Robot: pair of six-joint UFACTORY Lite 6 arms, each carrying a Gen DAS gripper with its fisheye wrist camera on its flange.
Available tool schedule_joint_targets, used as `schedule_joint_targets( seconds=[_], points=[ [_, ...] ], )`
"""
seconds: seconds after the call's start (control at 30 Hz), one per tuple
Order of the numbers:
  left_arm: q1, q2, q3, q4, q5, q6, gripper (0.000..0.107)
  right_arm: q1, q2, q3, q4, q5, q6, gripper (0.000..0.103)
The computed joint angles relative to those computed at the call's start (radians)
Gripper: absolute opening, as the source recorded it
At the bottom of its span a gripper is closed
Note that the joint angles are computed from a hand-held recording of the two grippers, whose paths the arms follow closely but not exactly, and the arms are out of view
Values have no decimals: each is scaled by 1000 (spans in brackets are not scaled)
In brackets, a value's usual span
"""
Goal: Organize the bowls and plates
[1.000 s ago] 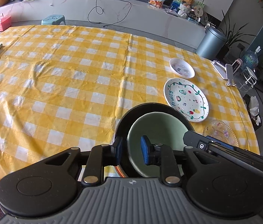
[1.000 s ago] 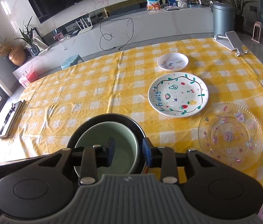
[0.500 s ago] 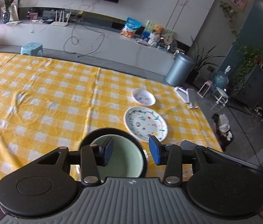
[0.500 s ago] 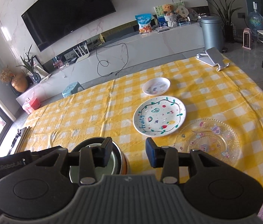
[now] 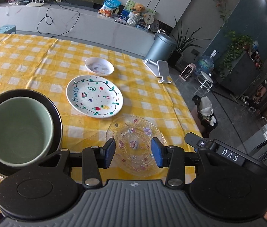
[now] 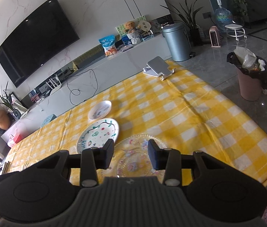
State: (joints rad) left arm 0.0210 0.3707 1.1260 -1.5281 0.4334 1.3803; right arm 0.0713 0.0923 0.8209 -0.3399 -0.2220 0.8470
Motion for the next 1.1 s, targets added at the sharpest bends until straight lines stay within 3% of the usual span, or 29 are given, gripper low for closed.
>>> schedule_joint_targets(
  seconds=[0.23,0.4,0.5,0.7,0.8,0.97,1.03,1.1],
  points=[
    [-103,140,54,-244,-155,185,48,-94,218,98,-198,-64,177,40],
    [-137,216,83,-591,-212,481,48,-128,354,221,-367,-88,283,39],
    [-141,259,109,-737,-224,592,48,-151,428,303,-570,-87,471,37],
    [-129,330,171,-668,-226,498,48,-156,511,405,-800,-73,705,33],
    [-115,352,189,-595,-216,415,40,-145,535,430,-867,-60,778,32],
    [-99,359,195,-542,-194,372,23,-133,533,423,-805,-46,724,30],
    [-95,369,209,-491,-182,327,16,-141,547,436,-882,-72,801,12],
    [-93,374,217,-462,-174,297,14,-141,549,439,-876,-72,806,12]
  ],
)
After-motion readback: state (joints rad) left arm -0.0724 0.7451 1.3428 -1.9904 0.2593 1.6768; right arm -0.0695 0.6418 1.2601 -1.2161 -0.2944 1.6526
